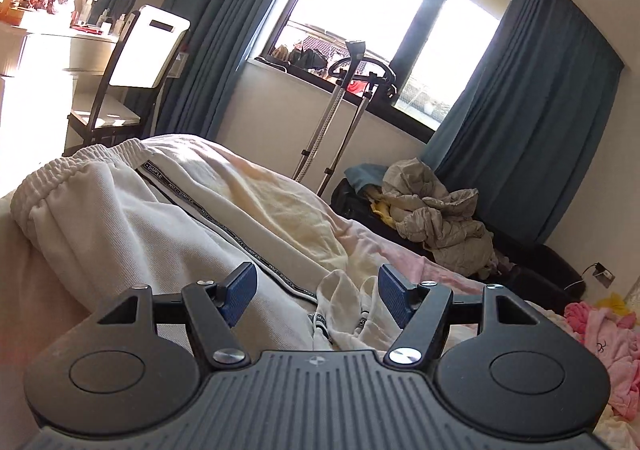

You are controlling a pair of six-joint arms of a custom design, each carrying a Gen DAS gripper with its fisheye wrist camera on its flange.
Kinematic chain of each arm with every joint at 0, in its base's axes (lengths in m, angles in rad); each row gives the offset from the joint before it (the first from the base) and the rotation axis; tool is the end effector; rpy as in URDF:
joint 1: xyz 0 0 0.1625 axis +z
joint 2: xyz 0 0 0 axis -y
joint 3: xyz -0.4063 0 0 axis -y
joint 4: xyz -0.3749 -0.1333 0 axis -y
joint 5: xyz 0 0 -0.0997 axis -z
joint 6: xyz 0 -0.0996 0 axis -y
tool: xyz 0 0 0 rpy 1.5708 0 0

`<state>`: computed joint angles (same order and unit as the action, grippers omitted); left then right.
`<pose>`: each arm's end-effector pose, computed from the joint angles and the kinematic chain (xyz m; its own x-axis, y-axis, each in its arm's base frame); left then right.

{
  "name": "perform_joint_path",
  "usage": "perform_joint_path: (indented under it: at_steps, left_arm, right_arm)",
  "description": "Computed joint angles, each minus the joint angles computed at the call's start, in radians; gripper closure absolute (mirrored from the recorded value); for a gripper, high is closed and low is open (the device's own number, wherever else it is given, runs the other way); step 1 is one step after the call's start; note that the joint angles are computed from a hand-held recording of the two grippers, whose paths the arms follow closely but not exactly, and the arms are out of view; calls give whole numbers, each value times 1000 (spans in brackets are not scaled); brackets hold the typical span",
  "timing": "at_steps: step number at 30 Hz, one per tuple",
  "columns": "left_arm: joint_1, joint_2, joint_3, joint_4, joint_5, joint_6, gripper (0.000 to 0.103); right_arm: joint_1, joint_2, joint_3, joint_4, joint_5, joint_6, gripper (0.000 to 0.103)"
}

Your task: Fold clothes

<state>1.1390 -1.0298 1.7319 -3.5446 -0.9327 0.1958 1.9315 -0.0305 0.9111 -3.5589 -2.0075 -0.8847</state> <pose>-0.0767 -0.6267 0.3404 -0.9252 -0.1253 -0.3581 0.3092 0.2977 -0.9032 0.3571 -0.6884 -0.0653 -0.4997 -0.3019 0.8119 -0.8592 0.2914 -0.4205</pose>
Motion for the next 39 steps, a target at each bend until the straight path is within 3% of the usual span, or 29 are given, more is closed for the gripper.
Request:
perform_joint_path:
  at_steps: [3, 7, 10, 11, 12, 16, 18, 21, 24, 27, 29, 32, 36, 39]
  left_arm:
    - [-9, 22, -6, -4, -11, 61, 32]
    - [-4, 36, -10, 17, -61, 96, 32]
    - [0, 40, -9, 30, -82, 118, 33]
    - [3, 43, -8, 26, -94, 130, 33]
    - [5, 47, -7, 23, -103, 143, 33]
    - [8, 75, -29, 72, -55, 155, 34]
    - [14, 90, -45, 124, -6, 123, 34]
    - [22, 105, -69, 236, 84, 51, 36]
    - [8, 125, -64, 192, 134, 137, 36]
    - [-10, 123, -44, 159, 147, 169, 36]
    - [-24, 118, -27, 123, 150, 187, 36]
    - [-43, 104, 14, 26, 93, 224, 35]
    - [-24, 56, 62, 43, -112, 133, 35]
    - [-17, 63, 48, 100, -169, 94, 35]
  right_arm:
    - [-4, -58, 49, 58, 30, 50, 95]
    - [-14, -161, 186, 130, 88, 30, 89]
    - [-32, -253, 323, 156, 142, 50, 69]
    - [-39, -298, 372, 174, 169, 72, 65]
    - [-45, -340, 418, 186, 197, 89, 67]
    - [-77, -457, 594, 59, 236, 128, 67]
    - [-91, -479, 612, 14, 209, 216, 67]
    - [-105, -456, 568, -66, 169, 236, 66]
    - [-123, -412, 495, -40, 84, 267, 65]
    - [-164, -394, 481, 34, 76, 344, 66]
    - [-176, -387, 490, -4, 111, 331, 65]
    - [-169, -380, 480, -5, 93, 333, 64]
    - [-173, -374, 490, -41, 101, 325, 64]
    - [-176, -377, 492, -40, 108, 334, 63]
